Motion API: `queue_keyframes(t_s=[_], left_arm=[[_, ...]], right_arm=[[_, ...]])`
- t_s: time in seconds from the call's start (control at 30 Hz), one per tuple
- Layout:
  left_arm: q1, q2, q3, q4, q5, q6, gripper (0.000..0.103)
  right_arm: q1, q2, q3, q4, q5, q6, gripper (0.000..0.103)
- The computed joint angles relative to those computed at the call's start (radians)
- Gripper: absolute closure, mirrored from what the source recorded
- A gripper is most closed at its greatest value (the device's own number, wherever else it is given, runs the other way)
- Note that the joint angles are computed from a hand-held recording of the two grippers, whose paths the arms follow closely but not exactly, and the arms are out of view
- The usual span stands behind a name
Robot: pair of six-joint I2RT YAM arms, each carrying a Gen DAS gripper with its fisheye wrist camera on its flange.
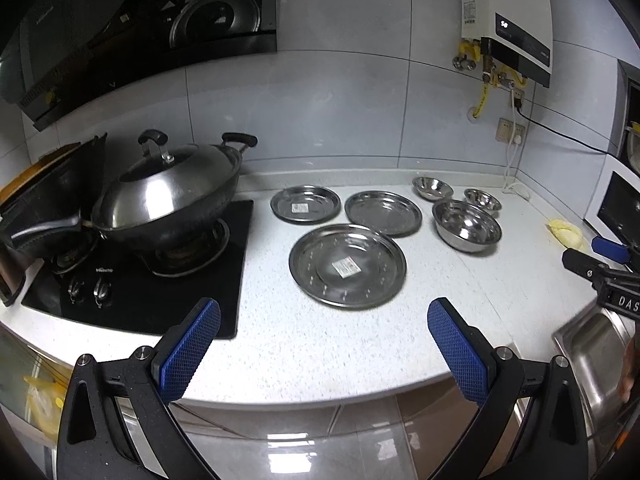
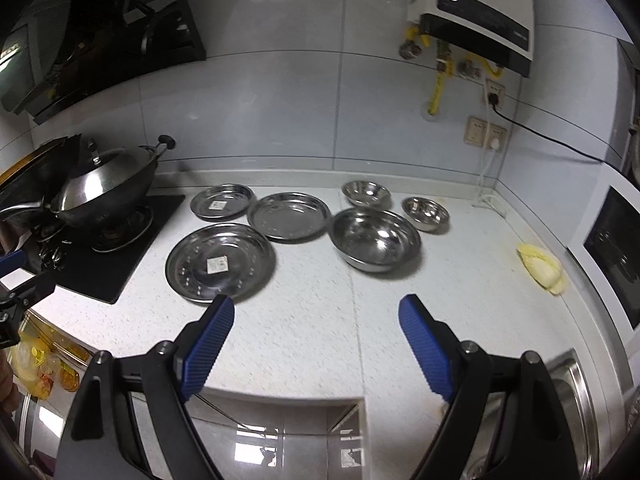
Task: Organize plates and bowls
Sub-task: 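Close the right tool on the large labelled plate's rim while the left tool grips it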
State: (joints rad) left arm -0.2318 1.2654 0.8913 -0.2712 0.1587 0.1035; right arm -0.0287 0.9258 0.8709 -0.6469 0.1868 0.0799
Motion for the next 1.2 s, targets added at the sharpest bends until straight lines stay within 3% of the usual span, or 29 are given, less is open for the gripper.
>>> queue_keyframes(t_s=[0.17,0.27,0.53,0.67,0.87,1.2], left_arm=[[-0.047,0.047,0.013,0.079,-0.072,-0.055,0.001],[-0.083,0.085,0.017,0.157,-0.165,-0.09,0.001],[-0.138,0.302,0.098,0.298,-0.326,-0.151,0.001],[-0.122,0.463,0.26,0.172,-0.27,-0.19,0.001],[-0.095,0.788,0.656,-0.149,-0.216,-0.209,0.002],[-0.073,1.094,1.018,-0.341,-0.244,-0.189,0.002]], right_arm=[[0.041,0.098,-0.013,0.138,0.0,0.004,0.018],[0.055,0.17,-0.016,0.227,-0.004,0.005,0.018],[0.06,0.435,0.048,0.362,-0.043,0.026,0.018],[0.04,0.626,0.169,0.331,-0.12,0.038,0.018],[0.029,0.9,0.385,0.23,-0.184,0.054,0.019],[0.025,1.152,0.62,0.138,-0.204,0.077,0.019]])
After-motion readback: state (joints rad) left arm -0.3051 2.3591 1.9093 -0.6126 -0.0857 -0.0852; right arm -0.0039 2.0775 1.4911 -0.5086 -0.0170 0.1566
